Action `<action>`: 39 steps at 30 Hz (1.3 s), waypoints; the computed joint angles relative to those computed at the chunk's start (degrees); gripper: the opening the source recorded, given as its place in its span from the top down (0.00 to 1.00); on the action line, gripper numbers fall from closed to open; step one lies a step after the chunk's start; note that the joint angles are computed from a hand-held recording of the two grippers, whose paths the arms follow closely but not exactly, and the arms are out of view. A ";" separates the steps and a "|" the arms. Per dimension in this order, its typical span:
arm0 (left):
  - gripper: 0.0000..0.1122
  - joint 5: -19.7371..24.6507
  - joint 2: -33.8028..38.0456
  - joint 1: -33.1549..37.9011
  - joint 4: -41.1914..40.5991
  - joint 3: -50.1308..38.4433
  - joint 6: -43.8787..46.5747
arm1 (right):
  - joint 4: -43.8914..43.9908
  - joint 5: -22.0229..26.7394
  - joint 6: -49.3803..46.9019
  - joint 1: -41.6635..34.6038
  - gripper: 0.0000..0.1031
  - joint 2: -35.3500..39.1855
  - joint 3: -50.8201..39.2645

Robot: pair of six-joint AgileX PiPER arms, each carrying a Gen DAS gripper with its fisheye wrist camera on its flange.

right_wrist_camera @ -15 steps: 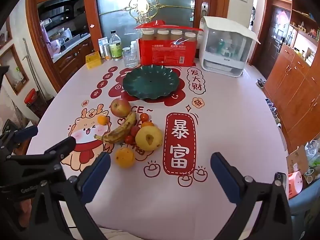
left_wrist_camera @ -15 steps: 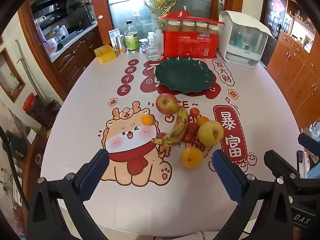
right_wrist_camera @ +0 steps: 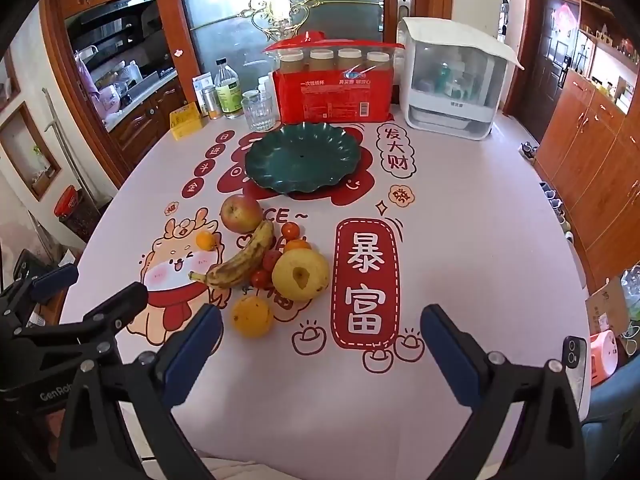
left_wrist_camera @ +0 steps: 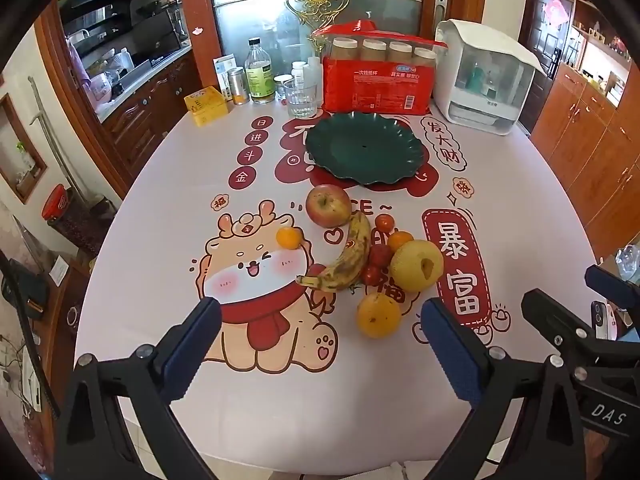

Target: Organize fruits

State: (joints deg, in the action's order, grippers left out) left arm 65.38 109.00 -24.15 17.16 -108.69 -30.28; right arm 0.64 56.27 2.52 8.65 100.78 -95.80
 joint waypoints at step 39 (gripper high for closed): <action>0.14 1.03 0.51 0.21 -2.39 0.23 -1.15 | 5.09 -0.12 -5.78 -1.63 0.09 0.34 0.90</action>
State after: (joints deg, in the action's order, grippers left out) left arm 66.41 109.51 -23.95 14.77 -108.46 -31.42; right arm 5.73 56.15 -3.26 7.03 101.11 -94.89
